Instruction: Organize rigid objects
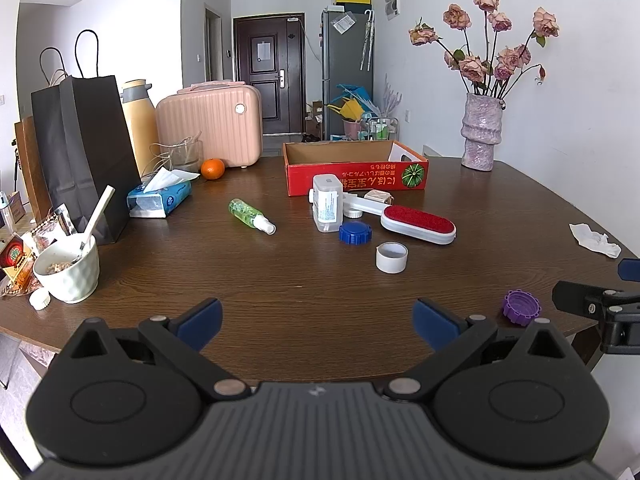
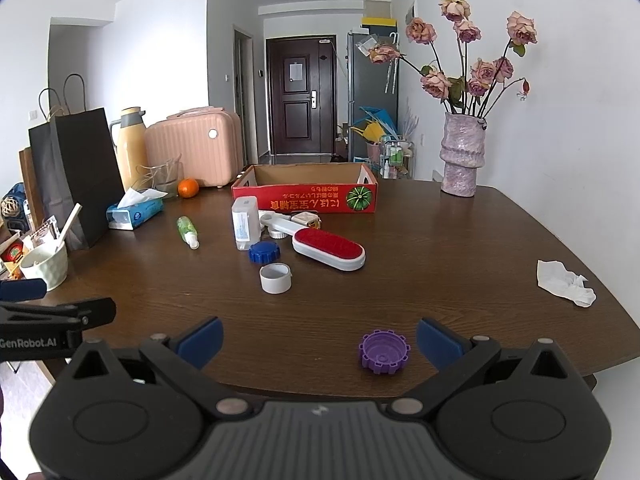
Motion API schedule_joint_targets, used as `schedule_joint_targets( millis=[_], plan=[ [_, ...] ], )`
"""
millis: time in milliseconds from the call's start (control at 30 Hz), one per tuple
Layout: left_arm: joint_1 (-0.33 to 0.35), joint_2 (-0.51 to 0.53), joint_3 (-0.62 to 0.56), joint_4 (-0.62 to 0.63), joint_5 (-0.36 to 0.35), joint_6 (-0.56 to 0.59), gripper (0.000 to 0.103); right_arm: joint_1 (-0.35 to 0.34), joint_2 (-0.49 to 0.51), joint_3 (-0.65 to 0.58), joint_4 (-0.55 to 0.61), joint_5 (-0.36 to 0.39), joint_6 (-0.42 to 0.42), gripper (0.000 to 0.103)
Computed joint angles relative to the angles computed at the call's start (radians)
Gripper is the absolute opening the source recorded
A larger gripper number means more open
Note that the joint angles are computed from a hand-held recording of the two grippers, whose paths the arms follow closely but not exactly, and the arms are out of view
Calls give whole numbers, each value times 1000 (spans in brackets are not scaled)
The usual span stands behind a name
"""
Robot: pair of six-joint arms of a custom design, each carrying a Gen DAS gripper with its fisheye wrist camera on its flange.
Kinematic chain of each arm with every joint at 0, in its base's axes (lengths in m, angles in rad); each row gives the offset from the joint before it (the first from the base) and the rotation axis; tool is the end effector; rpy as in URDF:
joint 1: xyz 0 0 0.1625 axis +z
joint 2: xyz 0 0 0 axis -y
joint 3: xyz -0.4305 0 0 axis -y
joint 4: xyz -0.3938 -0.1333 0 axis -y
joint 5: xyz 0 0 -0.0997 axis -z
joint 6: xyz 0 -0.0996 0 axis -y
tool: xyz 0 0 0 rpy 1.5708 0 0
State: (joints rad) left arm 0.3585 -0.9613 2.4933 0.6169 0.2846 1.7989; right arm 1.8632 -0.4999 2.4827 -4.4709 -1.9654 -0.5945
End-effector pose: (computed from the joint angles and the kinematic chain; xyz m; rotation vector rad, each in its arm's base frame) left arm -0.0723 -0.2715 0.1530 0.3073 1.9787 -1.2341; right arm 0.1929 -0.3113 0.0313 0.8183 -2.2766 1.1028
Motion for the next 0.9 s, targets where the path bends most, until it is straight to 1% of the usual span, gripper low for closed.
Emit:
schedule_joint_targets(
  millis=[900],
  plan=[
    [3, -3, -5, -4, -3, 13, 103, 4, 2, -1, -6, -4, -6, 103]
  ],
)
